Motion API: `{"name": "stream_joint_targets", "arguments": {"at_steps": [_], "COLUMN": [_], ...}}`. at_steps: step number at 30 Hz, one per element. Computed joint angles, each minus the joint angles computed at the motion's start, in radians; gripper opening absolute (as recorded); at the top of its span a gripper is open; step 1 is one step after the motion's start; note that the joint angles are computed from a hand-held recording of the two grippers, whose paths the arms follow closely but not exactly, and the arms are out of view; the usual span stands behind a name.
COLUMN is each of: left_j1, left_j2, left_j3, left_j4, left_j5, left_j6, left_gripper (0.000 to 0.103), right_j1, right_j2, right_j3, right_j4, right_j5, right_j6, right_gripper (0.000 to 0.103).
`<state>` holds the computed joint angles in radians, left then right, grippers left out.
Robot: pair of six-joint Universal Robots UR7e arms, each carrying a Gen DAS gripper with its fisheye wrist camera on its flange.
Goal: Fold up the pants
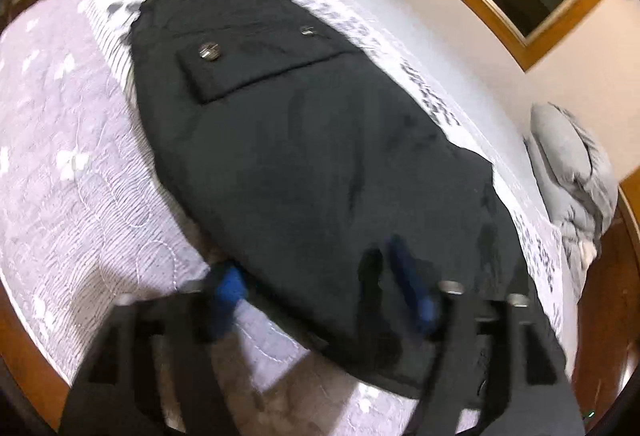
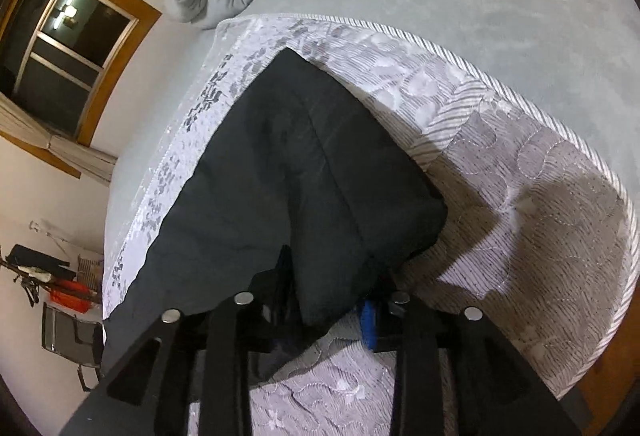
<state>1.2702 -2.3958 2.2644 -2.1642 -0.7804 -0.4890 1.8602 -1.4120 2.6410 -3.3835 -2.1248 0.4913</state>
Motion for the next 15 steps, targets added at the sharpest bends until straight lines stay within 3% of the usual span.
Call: {"name": "stream_joint_targets", "arguments": {"at_steps": [1,3,9,12,15], "left_j1": [-0.028,-0.064,-0.207,-0.25,-0.278], "left_j2": [-0.015,-0.039,-0.142,-0.148,-0.126], "left_j3": [-0.002,0.0,-0.006,0.016,0.048], "left_j4": [0.038,0.087,0.334,0.359,0.344], "left_j5": [0.014,0.016,0.07,0.005,-0.069], "left_j6": [-0.012,-0.048,-0.294,-0.352,-0.319], "left_gripper": [0.086,0.089,0.089,0.089,0.089], "right_j1": [0.0,-0.032,-0.107,-0.076,-0.04], "right_j2": [-0.012,-0.031,-0.034,-0.009,0.029], "right_j3": [0.015,0.043,0.088,0.065,0.038], "right_j4": [-0.016,-0.076,-0.176,-0.149,-0.12], "right_j5": [0.013,0.068,0.14,0.108,0.075], "right_j6": [0.007,0.018,0.025,0.037,0.051], "right_gripper": [0.036,0.048,0.049,0.05,0.053]}}
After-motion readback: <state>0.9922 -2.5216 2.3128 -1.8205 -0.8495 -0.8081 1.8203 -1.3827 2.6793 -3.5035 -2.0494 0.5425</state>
